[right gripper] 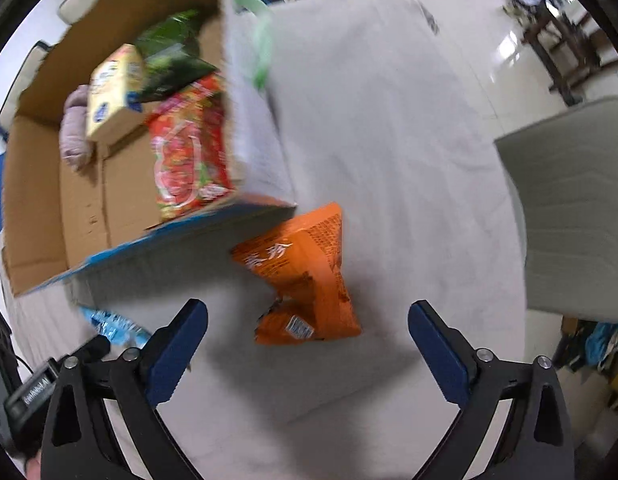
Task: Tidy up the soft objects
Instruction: 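Grasp the blue tube snack with left tool while right tool grasps orange bag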
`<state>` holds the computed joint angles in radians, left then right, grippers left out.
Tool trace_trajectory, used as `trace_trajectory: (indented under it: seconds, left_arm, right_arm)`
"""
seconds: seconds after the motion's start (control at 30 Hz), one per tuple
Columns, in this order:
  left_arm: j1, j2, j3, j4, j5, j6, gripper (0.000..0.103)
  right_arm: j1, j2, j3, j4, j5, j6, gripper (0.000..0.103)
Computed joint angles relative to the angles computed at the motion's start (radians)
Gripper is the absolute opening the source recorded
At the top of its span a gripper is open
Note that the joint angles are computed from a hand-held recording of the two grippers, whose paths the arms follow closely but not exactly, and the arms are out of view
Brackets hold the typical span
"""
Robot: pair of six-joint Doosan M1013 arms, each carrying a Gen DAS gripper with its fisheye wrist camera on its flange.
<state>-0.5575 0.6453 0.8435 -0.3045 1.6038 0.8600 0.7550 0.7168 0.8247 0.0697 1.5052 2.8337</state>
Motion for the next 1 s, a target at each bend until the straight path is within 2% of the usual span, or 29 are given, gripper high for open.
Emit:
trace_trajectory:
  seconds: [0.07, 0.13, 0.23, 0.27, 0.33, 0.37, 0.4, 0.57, 0.73, 0.83, 0.9, 0.97, 1.0]
  left_arm:
    - [-0.006, 0.017, -0.014, 0.004, 0.013, 0.004, 0.080]
    - [-0.014, 0.033, -0.025, 0.016, 0.029, 0.008, 0.069]
    - [-0.026, 0.033, -0.024, 0.065, 0.030, 0.018, 0.060]
    - [-0.028, 0.034, -0.025, 0.071, 0.039, 0.031, 0.054]
    - [-0.032, 0.034, -0.027, 0.081, 0.061, 0.066, 0.051]
    - [-0.035, 0.033, -0.026, 0.095, 0.080, 0.095, 0.046]
    - [-0.039, 0.029, -0.020, 0.112, 0.094, 0.118, 0.043]
    - [-0.061, -0.005, 0.030, 0.214, 0.151, 0.251, 0.040]
    - [-0.089, -0.049, 0.104, 0.307, 0.172, 0.348, 0.041]
    - [-0.093, -0.050, 0.137, 0.322, 0.205, 0.332, 0.060]
    - [-0.090, -0.060, 0.160, 0.326, 0.167, 0.288, 0.087]
    - [-0.084, -0.057, 0.175, 0.322, 0.171, 0.257, 0.102]
    - [-0.076, -0.060, 0.186, 0.301, 0.161, 0.242, 0.103]
  right_arm:
    - [-0.007, -0.004, 0.029, 0.024, -0.024, 0.010, 0.098]
    - [-0.011, -0.006, 0.049, 0.042, -0.042, 0.010, 0.096]
    - [-0.017, -0.009, 0.077, 0.064, -0.069, 0.013, 0.088]
    - [-0.018, -0.008, 0.081, 0.067, -0.069, 0.013, 0.082]
    - [-0.021, -0.008, 0.093, 0.083, -0.071, 0.007, 0.068]
    - [-0.023, -0.007, 0.100, 0.099, -0.070, -0.002, 0.058]
    - [-0.024, -0.006, 0.102, 0.108, -0.070, -0.009, 0.055]
    - [-0.013, 0.006, 0.088, 0.118, -0.031, -0.054, 0.053]
    - [0.011, 0.046, 0.025, 0.164, 0.066, -0.142, 0.052]
    - [0.029, 0.067, -0.016, 0.154, 0.096, -0.178, 0.052]
    - [0.035, 0.082, -0.043, 0.145, 0.110, -0.191, 0.052]
    - [0.041, 0.097, -0.068, 0.139, 0.118, -0.196, 0.052]
    - [0.043, 0.105, -0.085, 0.135, 0.127, -0.200, 0.052]
